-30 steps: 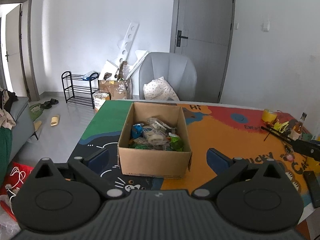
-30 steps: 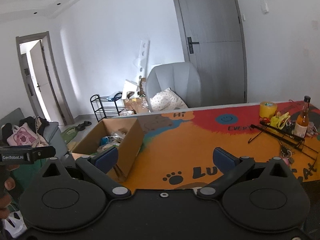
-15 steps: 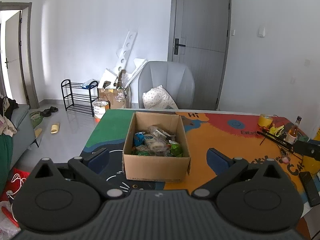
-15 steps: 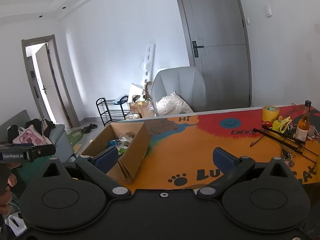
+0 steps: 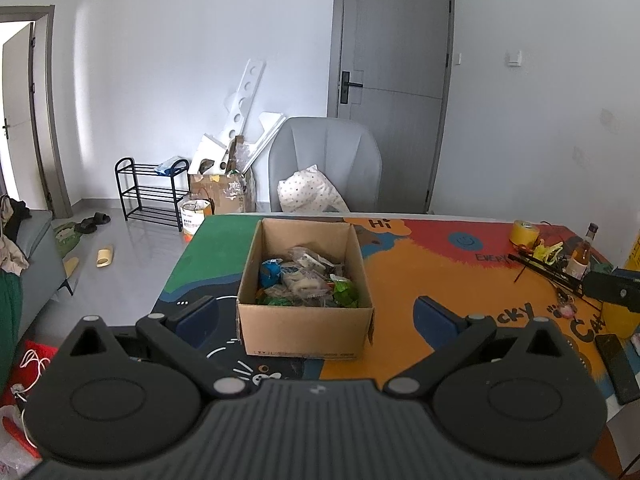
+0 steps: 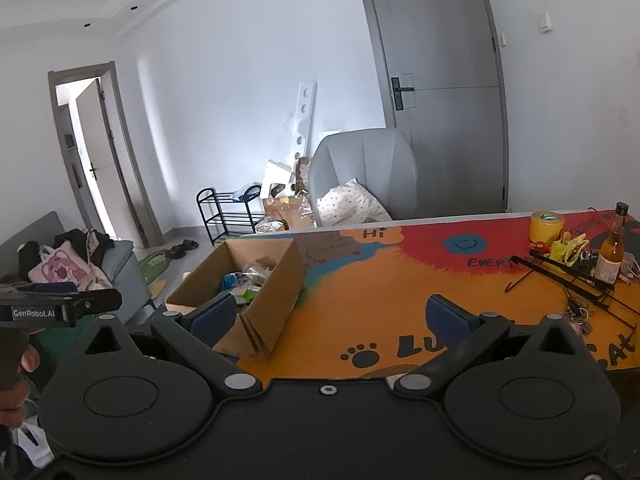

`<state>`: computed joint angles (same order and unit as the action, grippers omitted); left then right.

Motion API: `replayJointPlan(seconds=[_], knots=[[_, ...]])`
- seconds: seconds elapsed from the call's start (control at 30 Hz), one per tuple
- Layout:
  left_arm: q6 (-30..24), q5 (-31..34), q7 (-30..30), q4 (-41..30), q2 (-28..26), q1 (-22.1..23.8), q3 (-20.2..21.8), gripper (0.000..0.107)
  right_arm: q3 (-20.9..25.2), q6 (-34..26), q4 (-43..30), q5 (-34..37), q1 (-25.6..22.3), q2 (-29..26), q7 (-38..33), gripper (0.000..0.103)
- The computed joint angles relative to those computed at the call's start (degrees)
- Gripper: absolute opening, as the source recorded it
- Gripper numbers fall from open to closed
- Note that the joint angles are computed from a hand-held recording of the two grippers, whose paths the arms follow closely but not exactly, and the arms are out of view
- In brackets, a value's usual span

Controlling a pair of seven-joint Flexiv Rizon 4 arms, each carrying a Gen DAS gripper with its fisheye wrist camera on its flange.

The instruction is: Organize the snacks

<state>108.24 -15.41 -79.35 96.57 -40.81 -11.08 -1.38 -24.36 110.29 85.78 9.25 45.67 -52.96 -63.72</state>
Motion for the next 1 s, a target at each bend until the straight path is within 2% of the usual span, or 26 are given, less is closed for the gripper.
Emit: replayJointPlan(seconds=[0.13,0.33,1.0], knots=[[-0.2,0.08,-0.12,-0.13,0.02,0.07,-0.16,0.103,1.54,-0.51,-0.18,-1.46,-1.06,0.36,-0.39,0.103],[-0.5,0.2,-0.29,-0.26,-0.04,0.18,-0.27,0.103,-0.35,-0.68,-0.21,-0.58,0.26,-0.13,0.23,0.103],[-1.38,0.5,-0.62,-0.99,-0.55,0.31,-0.37,0.103,-0.39,-0.78,-0.1,-0.68,0.19,-0.02,0.65,0.103]])
